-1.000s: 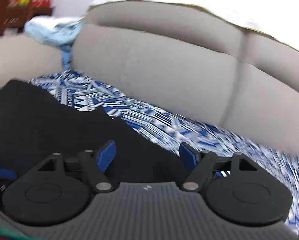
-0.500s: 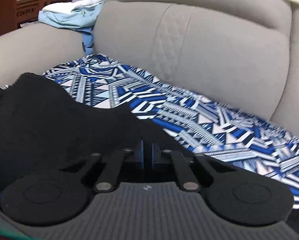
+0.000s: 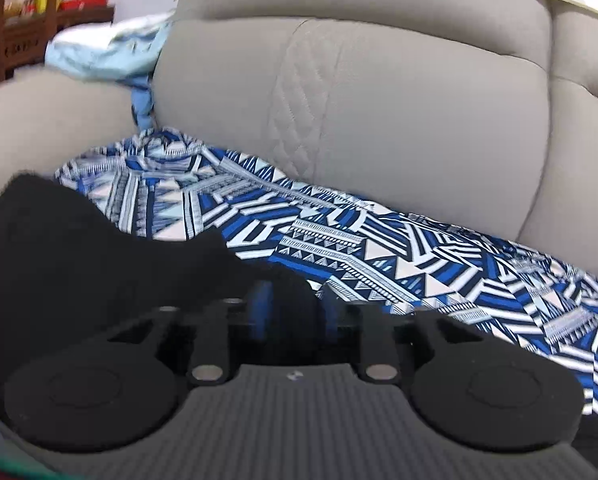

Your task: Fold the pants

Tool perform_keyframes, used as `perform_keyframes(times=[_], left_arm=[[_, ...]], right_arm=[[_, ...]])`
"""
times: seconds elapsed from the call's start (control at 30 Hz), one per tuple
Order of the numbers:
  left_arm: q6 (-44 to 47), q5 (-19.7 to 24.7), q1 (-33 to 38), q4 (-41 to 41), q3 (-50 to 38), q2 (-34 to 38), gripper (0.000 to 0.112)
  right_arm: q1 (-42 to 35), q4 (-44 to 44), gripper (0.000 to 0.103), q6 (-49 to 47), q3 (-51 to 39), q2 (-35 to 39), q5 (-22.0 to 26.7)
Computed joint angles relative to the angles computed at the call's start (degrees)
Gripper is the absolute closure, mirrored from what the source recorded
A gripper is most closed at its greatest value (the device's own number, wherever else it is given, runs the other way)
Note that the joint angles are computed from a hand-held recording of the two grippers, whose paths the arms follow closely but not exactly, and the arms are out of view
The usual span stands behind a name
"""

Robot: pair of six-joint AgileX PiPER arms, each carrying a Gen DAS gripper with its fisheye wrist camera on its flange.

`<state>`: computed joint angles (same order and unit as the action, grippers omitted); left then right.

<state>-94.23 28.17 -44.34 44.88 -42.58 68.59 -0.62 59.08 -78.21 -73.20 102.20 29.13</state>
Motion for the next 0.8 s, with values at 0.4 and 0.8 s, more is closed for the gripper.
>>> perform_keyframes(times=[0.4,0.8], left_arm=[[3.4,4.1,-2.5,-1.1,-10.2,13.2,0.085],[-7.0,19.7,-13.7,4.0,-12.9,15.4,0.098]], right_arm=[[-23.1,17.7,0.025,-21.7,16.8,-13.3,8.3],[-33.9,19.7,0.025,-25.2,16.6,-10.0,8.1]])
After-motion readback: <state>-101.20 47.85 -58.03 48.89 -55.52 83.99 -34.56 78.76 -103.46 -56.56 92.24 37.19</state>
